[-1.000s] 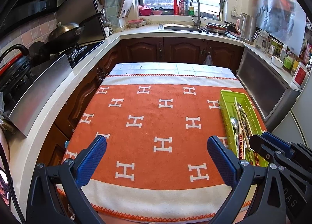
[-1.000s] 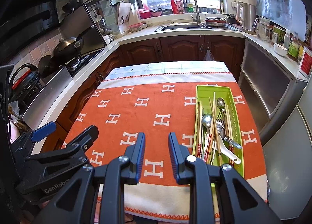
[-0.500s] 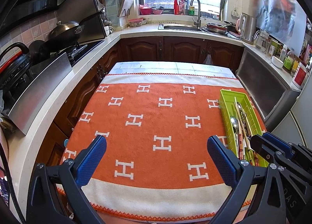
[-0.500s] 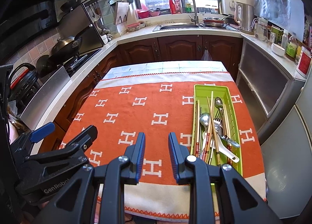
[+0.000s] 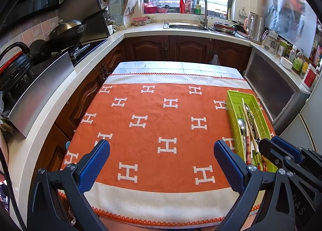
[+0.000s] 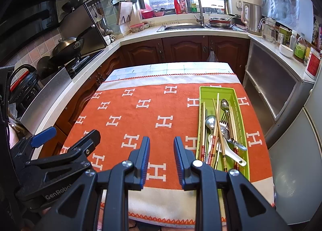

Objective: Organize utensils

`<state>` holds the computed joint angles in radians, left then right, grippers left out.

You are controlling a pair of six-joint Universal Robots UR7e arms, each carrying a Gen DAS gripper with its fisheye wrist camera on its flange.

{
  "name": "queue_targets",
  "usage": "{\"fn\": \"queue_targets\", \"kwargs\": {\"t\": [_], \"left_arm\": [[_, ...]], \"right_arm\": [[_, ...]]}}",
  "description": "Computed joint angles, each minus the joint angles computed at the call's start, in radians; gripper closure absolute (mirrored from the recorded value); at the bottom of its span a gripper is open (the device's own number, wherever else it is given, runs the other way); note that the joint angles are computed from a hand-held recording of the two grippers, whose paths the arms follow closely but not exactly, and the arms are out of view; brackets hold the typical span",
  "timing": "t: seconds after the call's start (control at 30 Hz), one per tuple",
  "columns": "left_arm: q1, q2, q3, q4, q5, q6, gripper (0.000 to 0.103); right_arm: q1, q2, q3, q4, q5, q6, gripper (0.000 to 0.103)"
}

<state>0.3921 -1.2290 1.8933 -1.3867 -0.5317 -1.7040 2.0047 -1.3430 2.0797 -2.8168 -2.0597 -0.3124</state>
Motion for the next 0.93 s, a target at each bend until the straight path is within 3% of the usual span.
{"fn": "queue_targets", "kwargs": {"t": [0.93], "left_arm": [[0.000, -0.007, 0.017, -0.017, -0.017, 0.002, 0.001]], "right_arm": [[0.001, -0.003, 0.001, 0.010, -0.002, 0.006, 0.078]]}}
